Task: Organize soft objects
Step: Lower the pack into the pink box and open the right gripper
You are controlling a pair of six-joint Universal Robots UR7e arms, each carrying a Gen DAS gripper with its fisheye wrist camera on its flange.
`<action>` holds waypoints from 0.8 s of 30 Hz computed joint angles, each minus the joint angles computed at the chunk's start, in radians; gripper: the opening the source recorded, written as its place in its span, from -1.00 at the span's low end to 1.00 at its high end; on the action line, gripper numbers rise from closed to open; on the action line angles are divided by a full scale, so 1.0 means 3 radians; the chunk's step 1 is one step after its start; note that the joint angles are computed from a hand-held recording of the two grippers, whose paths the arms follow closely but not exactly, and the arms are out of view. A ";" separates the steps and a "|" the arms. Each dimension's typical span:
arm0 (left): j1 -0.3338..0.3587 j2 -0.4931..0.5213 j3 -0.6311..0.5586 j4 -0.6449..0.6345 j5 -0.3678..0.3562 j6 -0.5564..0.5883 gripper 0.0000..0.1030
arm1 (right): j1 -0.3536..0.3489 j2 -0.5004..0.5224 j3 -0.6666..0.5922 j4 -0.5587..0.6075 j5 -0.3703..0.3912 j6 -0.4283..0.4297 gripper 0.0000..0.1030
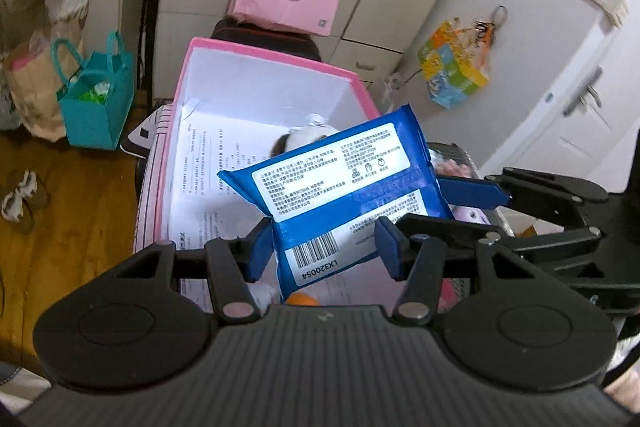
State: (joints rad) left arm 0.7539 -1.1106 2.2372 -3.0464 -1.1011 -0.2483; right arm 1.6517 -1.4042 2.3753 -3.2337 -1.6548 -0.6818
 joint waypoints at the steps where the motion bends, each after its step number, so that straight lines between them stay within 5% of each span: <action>1: 0.0036 0.0044 -0.0033 0.0006 0.0002 0.0008 0.02 | -0.0015 0.0043 -0.0027 0.0005 -0.0013 -0.0011 0.08; 5: 0.0161 0.0146 -0.0132 0.0130 -0.0006 0.0012 0.01 | -0.0155 0.0160 -0.0139 0.0168 0.0064 0.0044 0.07; 12: -0.0042 0.0237 -0.0070 0.0065 0.0481 0.0205 0.01 | -0.0284 0.0226 -0.0226 0.0399 0.0134 0.0105 -0.07; 17: -0.0343 0.0422 0.0086 -0.0490 0.1140 0.0613 0.12 | -0.0214 0.0277 -0.0153 0.0094 -0.0065 -0.0089 -0.06; 24: -0.0643 0.0006 0.0311 -0.0199 0.1232 0.0520 0.14 | -0.0212 -0.0126 0.0040 0.0159 0.0045 -0.0241 -0.06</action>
State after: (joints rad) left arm 0.5610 -1.1089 2.3307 -3.1060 -0.7314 -0.0922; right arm 1.5880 -1.4419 2.3872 -3.1862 -1.6412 -0.7542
